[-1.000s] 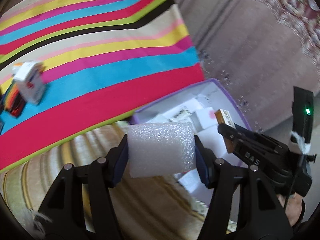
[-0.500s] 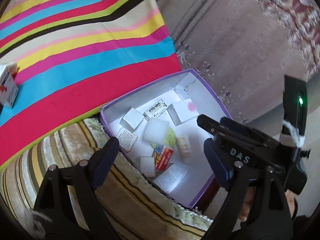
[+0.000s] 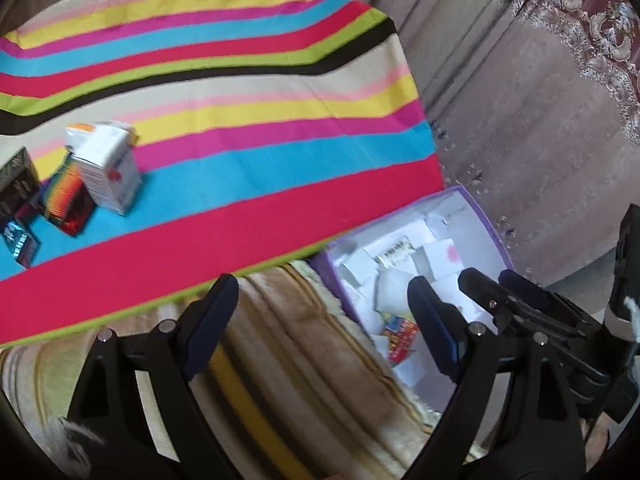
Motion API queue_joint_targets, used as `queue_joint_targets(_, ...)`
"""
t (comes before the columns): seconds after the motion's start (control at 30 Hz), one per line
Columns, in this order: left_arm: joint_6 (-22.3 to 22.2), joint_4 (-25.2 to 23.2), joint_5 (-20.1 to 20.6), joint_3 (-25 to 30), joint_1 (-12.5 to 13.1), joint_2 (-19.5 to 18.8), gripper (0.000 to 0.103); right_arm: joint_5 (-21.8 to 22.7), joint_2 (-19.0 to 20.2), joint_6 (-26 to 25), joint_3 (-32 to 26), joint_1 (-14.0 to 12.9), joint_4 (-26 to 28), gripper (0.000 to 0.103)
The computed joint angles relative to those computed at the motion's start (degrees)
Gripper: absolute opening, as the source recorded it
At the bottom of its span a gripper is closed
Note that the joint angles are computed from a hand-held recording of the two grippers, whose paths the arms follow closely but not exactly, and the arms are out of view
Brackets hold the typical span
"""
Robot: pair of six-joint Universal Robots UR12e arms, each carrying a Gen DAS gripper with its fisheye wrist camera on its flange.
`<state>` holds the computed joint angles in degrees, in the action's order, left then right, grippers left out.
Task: Organize objects
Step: 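Move both grippers back over the remaining boxes on the cloth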
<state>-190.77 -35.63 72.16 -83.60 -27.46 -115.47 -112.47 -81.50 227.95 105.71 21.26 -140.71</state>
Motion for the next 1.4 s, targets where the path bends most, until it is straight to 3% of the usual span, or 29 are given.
queue_joint_targets(0.17,-3.3,2.8,-1.5,-1.9,2.0,0.6,0.088,1.0,2.7,-2.9,-3.0,1.4,-2.5,0.073)
queue_joint_targets(0.3,-7.4,7.4,0.2,-4.1,4.0,1.4,0.088,1.6,5.6,-6.9,-6.4,2.6,-3.8,0.074)
queue_joint_targets(0.7,-19.3,18.9,7.7,-11.7,9.4,4.3,0.088,4.6,13.2,-13.6,-15.4,4.3,-6.9,0.078)
queue_joint_targets(0.87,-23.0,20.4,10.9,-12.8,10.2,4.7,0.088,3.3,16.5,-16.5,-18.2,4.9,-10.0,0.081)
queue_joint_targets(0.97,-22.8,20.3,14.0,-12.4,10.1,4.4,0.088,4.7,17.9,-17.6,-19.7,4.8,-11.4,0.082)
queue_joint_targets(1.1,-21.5,19.2,18.2,-11.2,9.7,3.8,0.089,2.0,20.4,-20.8,-22.3,5.4,-12.4,0.083)
queue_joint_targets(1.17,-20.4,18.3,18.9,-10.3,9.8,3.3,0.09,3.2,21.4,-22.5,-23.5,5.2,-12.6,0.083)
queue_joint_targets(1.4,-15.7,14.6,20.6,-6.3,10.7,0.8,0.091,6.2,24.2,-22.8,-27.5,4.0,-6.8,0.083)
